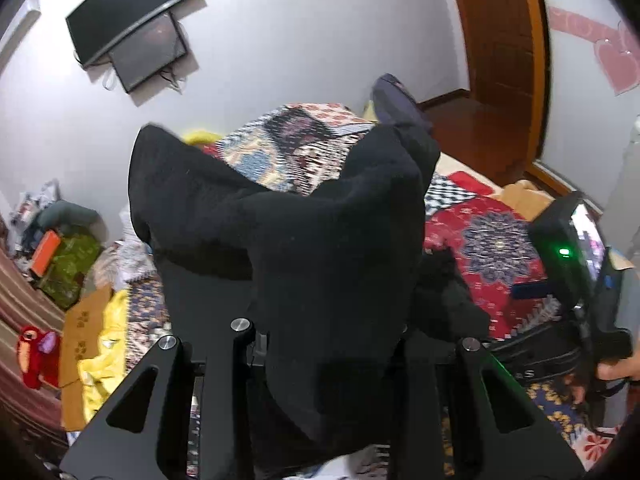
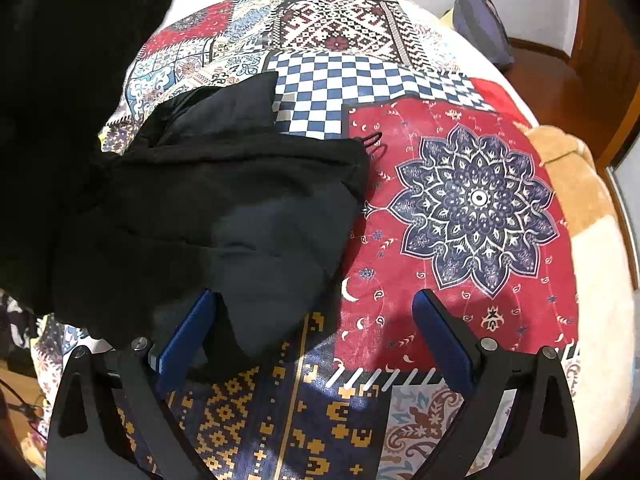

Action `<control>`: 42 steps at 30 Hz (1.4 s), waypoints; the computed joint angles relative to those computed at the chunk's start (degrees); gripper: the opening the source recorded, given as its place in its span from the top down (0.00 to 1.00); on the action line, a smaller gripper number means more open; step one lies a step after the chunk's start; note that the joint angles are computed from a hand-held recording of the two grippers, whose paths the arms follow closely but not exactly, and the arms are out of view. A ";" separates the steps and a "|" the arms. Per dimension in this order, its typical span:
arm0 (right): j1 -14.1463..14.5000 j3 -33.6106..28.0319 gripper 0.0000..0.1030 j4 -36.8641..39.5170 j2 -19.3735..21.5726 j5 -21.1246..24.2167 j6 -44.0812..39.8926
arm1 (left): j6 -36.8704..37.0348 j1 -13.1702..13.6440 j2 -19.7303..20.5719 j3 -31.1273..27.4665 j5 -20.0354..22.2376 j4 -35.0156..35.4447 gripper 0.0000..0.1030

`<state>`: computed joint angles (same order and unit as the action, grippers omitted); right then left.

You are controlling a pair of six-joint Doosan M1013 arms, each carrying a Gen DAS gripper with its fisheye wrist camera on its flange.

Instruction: Fold large clothes

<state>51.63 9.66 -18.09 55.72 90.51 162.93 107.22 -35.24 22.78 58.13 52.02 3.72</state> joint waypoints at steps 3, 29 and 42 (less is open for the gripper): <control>-0.05 3.32 0.05 0.22 -1.57 -2.26 0.93 | 1.80 0.37 0.72 -0.97 2.95 -4.10 0.72; 2.56 19.63 0.05 -6.29 -12.49 -1.16 11.15 | 6.65 1.35 4.67 -4.46 20.36 -20.59 0.35; 3.50 -3.54 0.05 -11.69 -2.18 8.59 2.50 | 9.47 3.68 0.11 -3.74 22.20 -26.26 0.33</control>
<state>55.13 6.12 -29.78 53.54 99.10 165.44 116.68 -31.56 22.90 54.40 74.22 -22.54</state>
